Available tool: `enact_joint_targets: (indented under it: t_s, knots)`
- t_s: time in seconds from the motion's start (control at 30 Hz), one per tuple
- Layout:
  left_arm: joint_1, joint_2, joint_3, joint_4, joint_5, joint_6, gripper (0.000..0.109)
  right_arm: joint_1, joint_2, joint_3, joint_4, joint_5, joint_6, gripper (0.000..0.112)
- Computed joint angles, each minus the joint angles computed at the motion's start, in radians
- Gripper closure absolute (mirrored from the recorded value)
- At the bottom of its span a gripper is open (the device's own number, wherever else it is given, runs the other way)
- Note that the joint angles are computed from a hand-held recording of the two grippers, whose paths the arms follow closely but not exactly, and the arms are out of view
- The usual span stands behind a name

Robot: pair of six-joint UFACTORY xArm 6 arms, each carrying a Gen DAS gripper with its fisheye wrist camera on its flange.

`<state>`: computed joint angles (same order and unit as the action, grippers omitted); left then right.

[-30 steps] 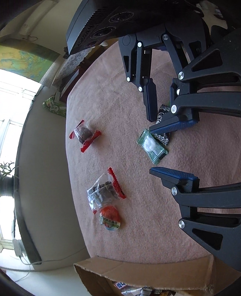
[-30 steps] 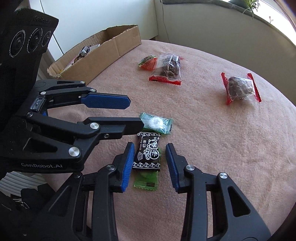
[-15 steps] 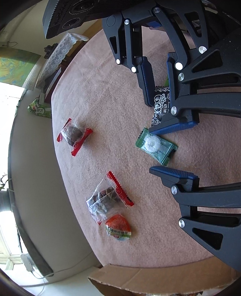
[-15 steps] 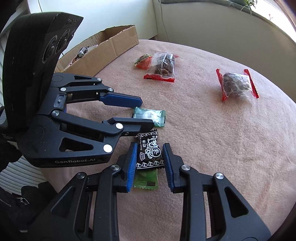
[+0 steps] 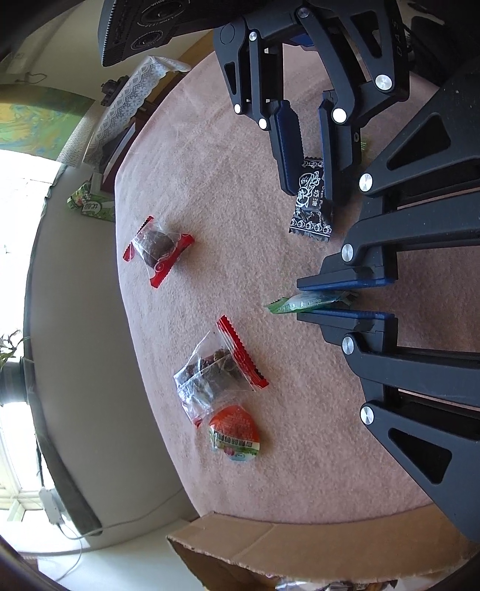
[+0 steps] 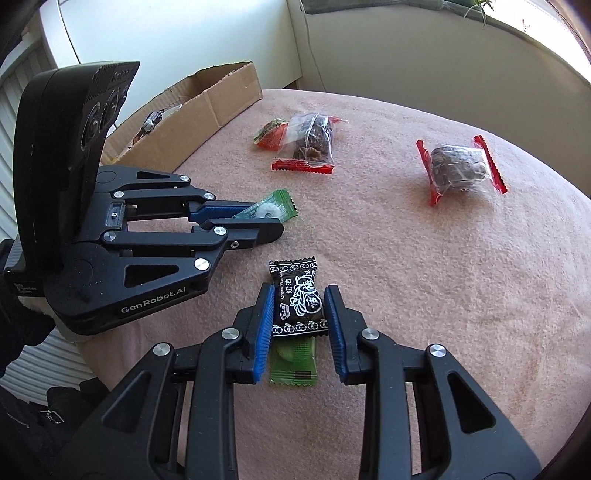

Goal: Organize snacks
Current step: 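Grasp the black candy packet with the right tool while the left tool grasps a green sweet, then carry the black packet and green sweet into the box with both tools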

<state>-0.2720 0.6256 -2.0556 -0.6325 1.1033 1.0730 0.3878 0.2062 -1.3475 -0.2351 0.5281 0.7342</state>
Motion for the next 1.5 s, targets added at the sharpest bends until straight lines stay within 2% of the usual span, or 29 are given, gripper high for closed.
enact_joint_targets:
  t_s: [0.33, 0.57, 0.7, 1.03, 1.27, 1.5]
  knots:
    - [0.02, -0.022, 0.035, -0.037, -0.004, -0.013, 0.103, -0.005, -0.03, 0.032, -0.101, -0.053, 0.163, 0.084]
    - [0.016, 0.013, -0.014, -0.029, 0.007, -0.067, 0.104, 0.005, -0.003, 0.008, -0.109, -0.009, 0.175, 0.084]
    - [0.007, -0.026, 0.053, -0.037, -0.067, -0.045, 0.104, 0.005, 0.0, 0.005, -0.125, -0.007, 0.196, 0.084]
    - [0.049, -0.022, 0.013, -0.109, -0.038, -0.076, 0.104, 0.0, -0.03, 0.006, -0.195, -0.004, 0.26, 0.084]
    - [0.094, -0.043, 0.002, -0.175, -0.032, -0.072, 0.104, 0.007, 0.004, -0.083, -0.222, 0.026, 0.246, 0.084]
    - [0.15, -0.011, -0.068, -0.207, -0.037, -0.11, 0.104, 0.016, 0.098, -0.259, -0.212, 0.062, 0.172, 0.084]
